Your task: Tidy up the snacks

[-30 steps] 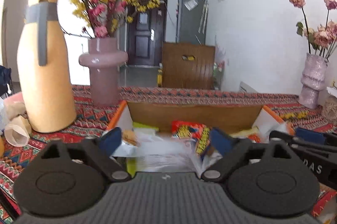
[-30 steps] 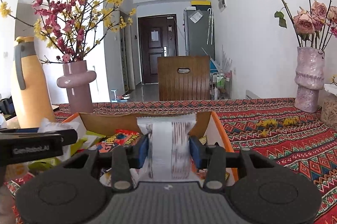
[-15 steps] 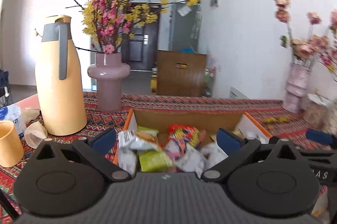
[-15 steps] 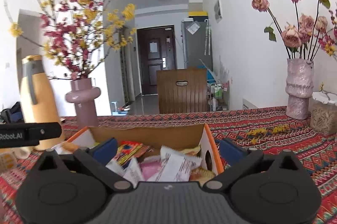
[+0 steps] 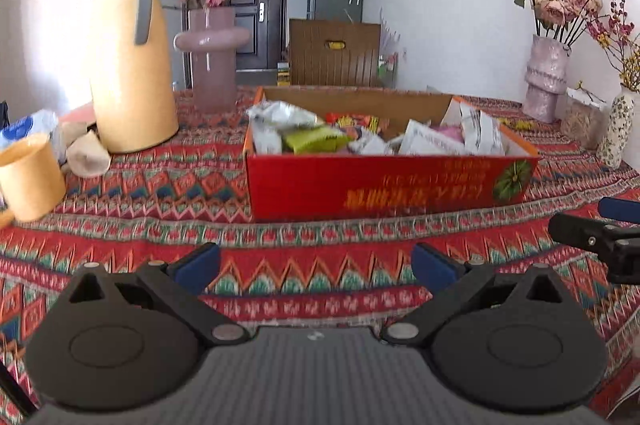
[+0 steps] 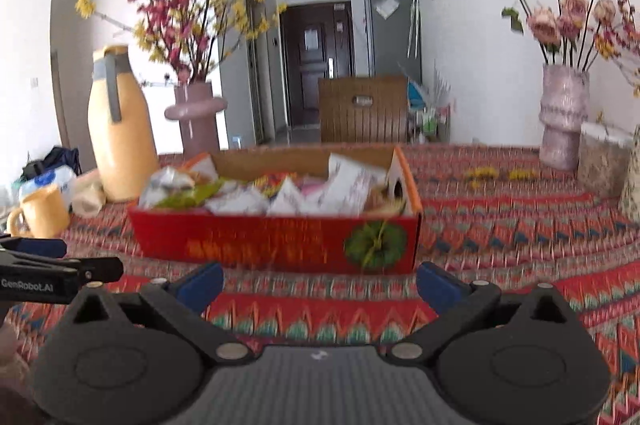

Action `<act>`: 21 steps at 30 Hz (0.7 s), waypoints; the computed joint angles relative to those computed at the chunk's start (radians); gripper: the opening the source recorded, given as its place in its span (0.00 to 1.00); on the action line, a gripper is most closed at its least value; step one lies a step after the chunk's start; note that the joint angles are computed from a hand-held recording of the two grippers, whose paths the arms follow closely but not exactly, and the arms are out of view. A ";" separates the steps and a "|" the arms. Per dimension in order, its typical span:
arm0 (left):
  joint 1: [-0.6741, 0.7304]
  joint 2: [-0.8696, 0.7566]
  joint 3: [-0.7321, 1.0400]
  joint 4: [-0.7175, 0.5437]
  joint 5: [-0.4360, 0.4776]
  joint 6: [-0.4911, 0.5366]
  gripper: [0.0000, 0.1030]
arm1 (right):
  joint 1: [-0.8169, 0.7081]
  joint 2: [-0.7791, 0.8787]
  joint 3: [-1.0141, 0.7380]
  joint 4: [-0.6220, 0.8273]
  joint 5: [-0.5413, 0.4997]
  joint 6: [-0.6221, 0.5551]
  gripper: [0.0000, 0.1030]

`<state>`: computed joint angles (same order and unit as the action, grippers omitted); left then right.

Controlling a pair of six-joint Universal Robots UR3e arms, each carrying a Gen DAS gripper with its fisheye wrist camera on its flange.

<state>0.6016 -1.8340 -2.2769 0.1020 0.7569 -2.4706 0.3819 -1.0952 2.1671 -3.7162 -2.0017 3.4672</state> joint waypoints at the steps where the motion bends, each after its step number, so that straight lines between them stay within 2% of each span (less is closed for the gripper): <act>1: 0.010 0.009 -0.011 -0.012 -0.005 0.013 1.00 | 0.006 0.000 0.005 0.006 0.001 0.008 1.00; 12: 0.058 0.069 -0.064 -0.076 -0.048 0.074 1.00 | 0.047 -0.006 0.023 0.025 -0.022 0.046 1.00; 21: 0.067 0.083 -0.080 -0.080 -0.056 0.082 1.00 | 0.053 -0.009 0.026 0.024 -0.029 0.050 1.00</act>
<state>0.6689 -1.7511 -2.3567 0.0217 0.7011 -2.3885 0.4351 -1.1044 2.1930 -3.6925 -2.0307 3.5168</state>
